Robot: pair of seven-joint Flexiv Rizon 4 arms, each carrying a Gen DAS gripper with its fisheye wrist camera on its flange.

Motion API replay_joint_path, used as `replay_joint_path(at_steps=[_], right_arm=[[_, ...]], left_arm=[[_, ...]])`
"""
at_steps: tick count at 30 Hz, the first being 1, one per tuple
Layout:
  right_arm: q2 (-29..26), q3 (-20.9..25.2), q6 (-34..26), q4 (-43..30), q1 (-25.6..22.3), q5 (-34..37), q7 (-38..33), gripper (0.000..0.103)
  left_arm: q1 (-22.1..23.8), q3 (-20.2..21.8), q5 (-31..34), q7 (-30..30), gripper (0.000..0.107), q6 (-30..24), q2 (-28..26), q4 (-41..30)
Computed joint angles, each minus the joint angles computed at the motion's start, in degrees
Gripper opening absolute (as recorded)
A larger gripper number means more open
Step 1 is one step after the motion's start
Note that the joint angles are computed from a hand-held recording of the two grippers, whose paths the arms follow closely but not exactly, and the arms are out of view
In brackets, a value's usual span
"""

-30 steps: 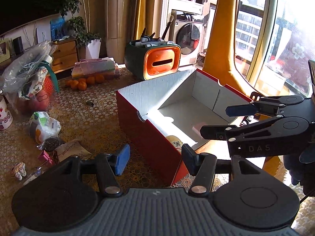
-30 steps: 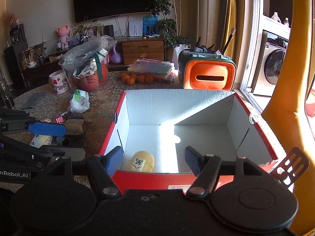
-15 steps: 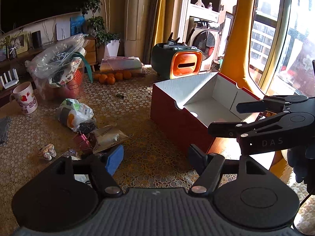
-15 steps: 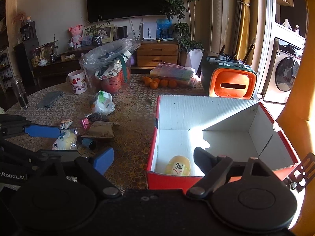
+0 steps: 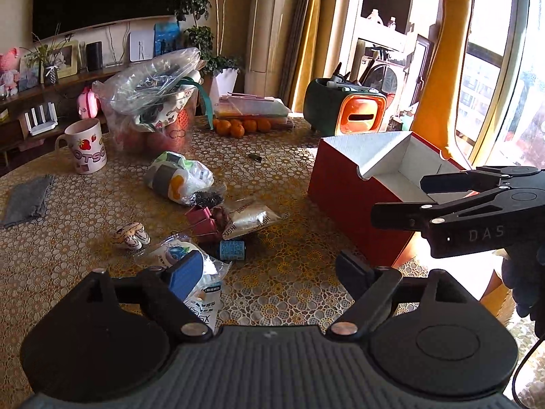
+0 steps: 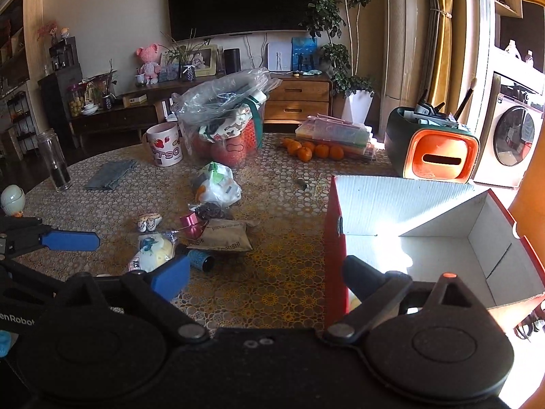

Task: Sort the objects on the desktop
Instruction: 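Move right gripper to the silver ZHOUSHI bag while left gripper moves to the blueberry bread bag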

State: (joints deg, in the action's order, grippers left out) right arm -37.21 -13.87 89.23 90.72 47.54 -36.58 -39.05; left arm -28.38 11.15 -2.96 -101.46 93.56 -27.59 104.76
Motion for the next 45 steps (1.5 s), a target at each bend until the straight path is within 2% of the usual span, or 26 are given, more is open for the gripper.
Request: replay_joint_path(at_steps=[2,5,20,29,34,45], right_arm=[[-0.7,0.6,-0.6,-1.0,0.0,0.1,-0.1,0.097],[-1.8,2.3,-1.8,-2.8,-0.8,0.4,-0.9,0.098],[-9.3,11.8,-10.2,-15.5,-5.1,3.7,-9.1,0.098],[-16.9,16.0,-16.7,-28.3,-6.2,8.6,-16.4,0.098],[-21.7,16.4,-21.1,-36.9,-5.9,11.1,-19.3,0.098],[-30.4,16.4,-29.8,-51.7,-5.3,15.8,-23.5,0.095]], left_arm=[[1.5,-1.2,-0.1,0.5,0.092,0.7,0.4,1.1],[0.8,0.4,-0.3,0.1,0.103,1.4,0.4,2.0],[5.5,-1.3,-2.8,0.5,0.103,-1.1,-1.1,2.6],[7.8,-1.5,-3.2,-0.9,0.103,-4.4,-4.1,-1.7],[7.3,0.2,-2.1,-3.2,0.103,-8.1,-6.8,-6.3],[8.3,0.3,1.8,-8.5,0.103,-14.6,-11.0,-13.6]])
